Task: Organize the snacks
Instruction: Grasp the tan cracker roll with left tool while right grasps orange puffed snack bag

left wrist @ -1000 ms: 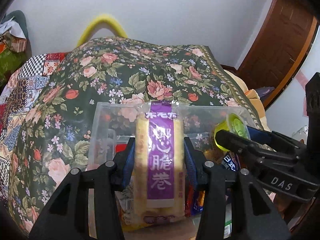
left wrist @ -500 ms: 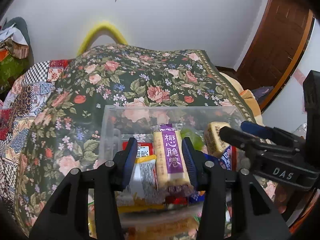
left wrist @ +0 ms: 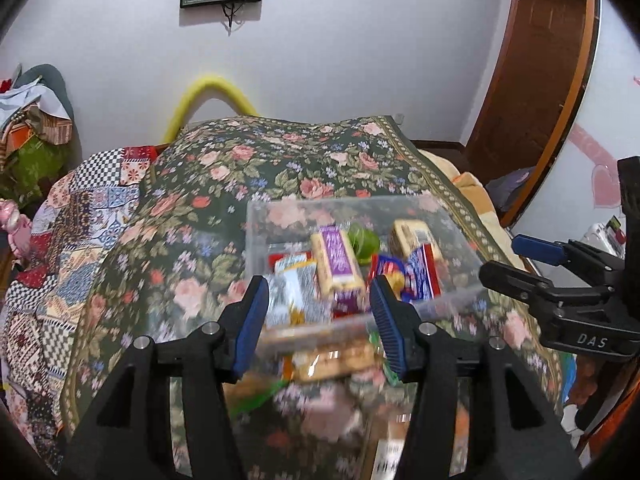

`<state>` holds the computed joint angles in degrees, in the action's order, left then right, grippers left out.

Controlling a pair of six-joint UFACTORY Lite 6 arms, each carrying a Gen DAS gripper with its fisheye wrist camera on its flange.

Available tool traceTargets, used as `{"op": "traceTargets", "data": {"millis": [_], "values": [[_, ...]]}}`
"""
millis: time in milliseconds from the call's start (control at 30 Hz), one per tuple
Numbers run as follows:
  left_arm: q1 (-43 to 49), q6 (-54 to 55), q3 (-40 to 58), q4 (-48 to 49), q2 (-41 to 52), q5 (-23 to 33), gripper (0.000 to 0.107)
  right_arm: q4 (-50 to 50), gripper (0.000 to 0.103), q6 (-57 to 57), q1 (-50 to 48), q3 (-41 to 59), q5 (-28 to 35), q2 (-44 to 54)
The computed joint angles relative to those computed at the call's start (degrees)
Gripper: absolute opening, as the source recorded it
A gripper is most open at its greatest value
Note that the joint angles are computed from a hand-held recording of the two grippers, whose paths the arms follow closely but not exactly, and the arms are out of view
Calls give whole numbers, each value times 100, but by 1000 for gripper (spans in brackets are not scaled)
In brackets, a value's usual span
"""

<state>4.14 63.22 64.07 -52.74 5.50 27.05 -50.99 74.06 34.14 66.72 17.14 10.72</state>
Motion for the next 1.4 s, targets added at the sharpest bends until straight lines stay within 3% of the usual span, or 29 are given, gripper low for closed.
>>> {"op": "traceTargets", "data": {"millis": [300,467,700,833,900,1000,1133,1400], "values": [[568,712,-1642,-78,-1032,253,55,-436,73,777,738,-987,172,-410],[701,1150,-2295,-100,-1117,223,55,-107,73,767,896,-1290,-196,-134],[719,1662,-2850,-280,-1127,245,55,-344,77,1147,1010,-1291,-493,313],[601,1852,-3020,-500,-1199,171,56,160,77,738,855,-1168,-806,583],[590,1772,-2967,-482,-1138,222,56,-218,77,1178,909,-1190,-856,624],[557,1610,-2873,-424,-1060,320,56,-956,74,2002,946,-1350,-947,532],[311,1541,-3016,-380,-1190,297,55,-1196,49,2238,901,-1696,-1200,214],[-127,1628,-2995,-824,-790,-146,56,-1784,44,2893,1190,-2312,-396,-485]]}}
